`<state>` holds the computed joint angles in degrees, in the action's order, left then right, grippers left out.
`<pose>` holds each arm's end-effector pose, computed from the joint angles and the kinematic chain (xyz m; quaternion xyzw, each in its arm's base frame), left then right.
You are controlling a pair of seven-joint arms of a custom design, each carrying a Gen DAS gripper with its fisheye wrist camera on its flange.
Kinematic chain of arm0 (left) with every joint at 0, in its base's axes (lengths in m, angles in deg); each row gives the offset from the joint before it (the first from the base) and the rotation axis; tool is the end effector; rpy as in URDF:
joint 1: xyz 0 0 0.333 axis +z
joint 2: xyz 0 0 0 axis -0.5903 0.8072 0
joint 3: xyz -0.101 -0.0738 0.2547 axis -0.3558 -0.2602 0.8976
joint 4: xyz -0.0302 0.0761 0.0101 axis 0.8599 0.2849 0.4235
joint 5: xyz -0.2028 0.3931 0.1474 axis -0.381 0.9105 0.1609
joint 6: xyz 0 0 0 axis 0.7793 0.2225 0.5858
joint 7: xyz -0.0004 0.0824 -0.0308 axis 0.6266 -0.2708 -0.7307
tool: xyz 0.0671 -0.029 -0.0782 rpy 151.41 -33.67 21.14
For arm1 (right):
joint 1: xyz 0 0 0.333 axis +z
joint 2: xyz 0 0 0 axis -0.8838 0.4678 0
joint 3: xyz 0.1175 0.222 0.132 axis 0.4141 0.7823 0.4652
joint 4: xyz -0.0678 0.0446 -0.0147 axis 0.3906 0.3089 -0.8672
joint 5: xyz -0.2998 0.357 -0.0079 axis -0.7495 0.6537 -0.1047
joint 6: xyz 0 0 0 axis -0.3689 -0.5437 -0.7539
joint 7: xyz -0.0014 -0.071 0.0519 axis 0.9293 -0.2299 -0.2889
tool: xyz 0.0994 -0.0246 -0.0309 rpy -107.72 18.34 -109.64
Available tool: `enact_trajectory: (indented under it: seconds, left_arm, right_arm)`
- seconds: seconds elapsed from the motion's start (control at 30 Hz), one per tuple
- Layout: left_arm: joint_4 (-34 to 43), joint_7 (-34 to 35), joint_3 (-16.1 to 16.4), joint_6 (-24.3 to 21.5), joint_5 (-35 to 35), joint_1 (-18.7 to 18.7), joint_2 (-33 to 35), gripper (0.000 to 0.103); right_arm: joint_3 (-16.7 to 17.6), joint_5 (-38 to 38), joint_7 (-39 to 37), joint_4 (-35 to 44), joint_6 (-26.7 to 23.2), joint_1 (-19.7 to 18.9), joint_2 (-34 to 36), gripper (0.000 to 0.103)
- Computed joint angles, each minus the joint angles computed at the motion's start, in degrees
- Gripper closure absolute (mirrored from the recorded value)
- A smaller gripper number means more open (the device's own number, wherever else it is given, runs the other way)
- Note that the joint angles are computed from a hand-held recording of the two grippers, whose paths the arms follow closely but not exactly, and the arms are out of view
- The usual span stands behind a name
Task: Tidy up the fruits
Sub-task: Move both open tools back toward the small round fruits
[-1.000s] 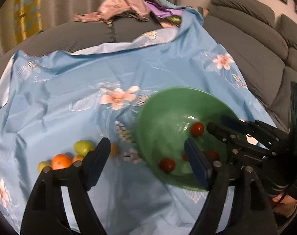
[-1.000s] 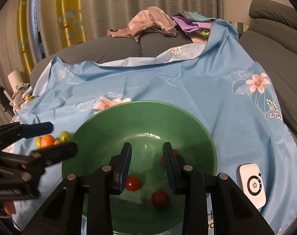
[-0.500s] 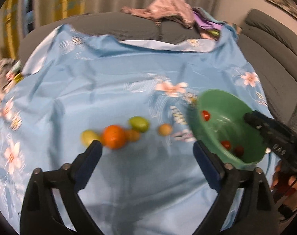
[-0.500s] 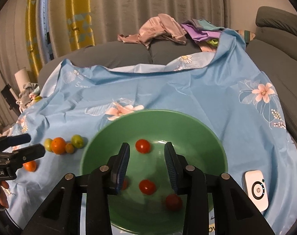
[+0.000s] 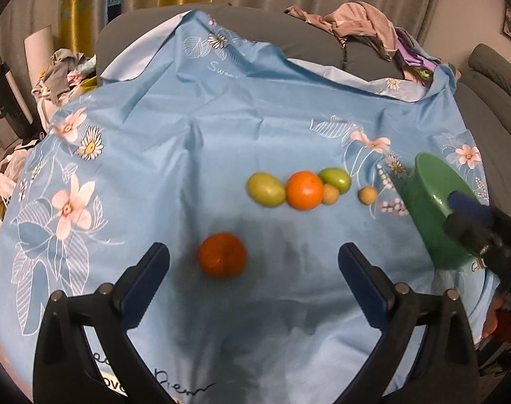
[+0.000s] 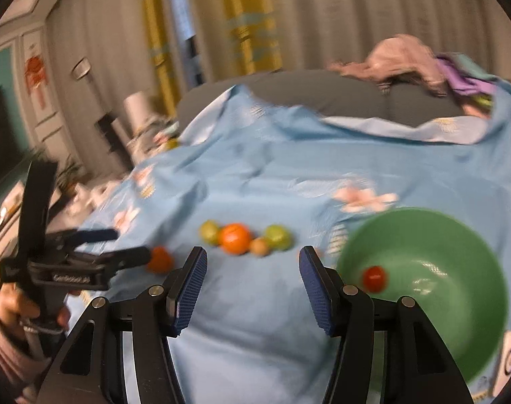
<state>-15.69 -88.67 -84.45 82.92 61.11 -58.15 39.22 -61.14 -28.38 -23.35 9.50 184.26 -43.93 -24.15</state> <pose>0.6087 -0.3709 0.3961 -0.8101 0.4613 -0.2524 0.2593 0.7211 0.4163 0.4094 -0.8435 0.2659 -0.0590 0.4630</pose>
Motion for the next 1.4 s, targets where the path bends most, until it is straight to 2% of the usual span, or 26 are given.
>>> enact_trajectory:
  seconds: [0.13,0.3,0.47,0.67,0.77,1.0,1.1,1.17,1.27,1.4]
  left_arm:
    - [-2.4,-0.8,0.1,3.0,0.8,0.4,-1.2,0.002]
    - [-3.5,-1.0,0.0,8.0,1.2,1.1,-0.9,0.002]
    - [-1.9,0.7,0.7,13.2,0.4,1.4,1.2,0.003]
    - [2.8,4.8,2.0,15.5,0.0,0.7,5.0,0.003]
    - [5.4,8.6,2.2,16.7,-2.8,1.0,7.5,0.004]
    - [13.3,17.9,3.1,17.4,-8.8,0.5,14.1,0.007]
    - [17.4,22.8,3.0,17.4,-12.6,0.7,17.5,0.014]
    - [20.5,26.3,2.7,17.7,-15.7,1.0,20.1,0.018]
    - [25.0,29.7,3.3,15.4,-18.8,0.4,23.4,0.019]
    - [28.3,32.0,5.0,14.1,-19.4,-0.9,25.4,0.019]
  right_arm:
    - [-2.4,-5.1,3.9,1.5,-2.9,2.8,1.7,0.046]
    - [-3.2,-7.7,7.9,3.2,-5.4,3.3,3.7,0.046]
    - [-4.6,-11.1,13.3,6.9,-6.3,4.2,6.7,0.046]
    - [-5.2,-14.7,16.6,13.1,-8.4,5.3,11.2,0.046]
    - [-5.6,-16.3,17.6,15.3,-8.7,5.8,12.9,0.046]
    - [-7.1,-19.3,23.8,22.6,-8.8,6.6,17.9,0.046]
    - [-7.9,-21.0,25.8,25.6,-8.3,7.2,20.0,0.046]
    - [-7.8,-21.9,25.5,26.5,-8.0,7.4,20.7,0.046]
    - [-7.7,-22.7,24.6,25.4,-6.7,7.4,20.2,0.046]
    - [-6.2,-21.4,23.0,24.7,-6.6,6.3,19.9,0.046]
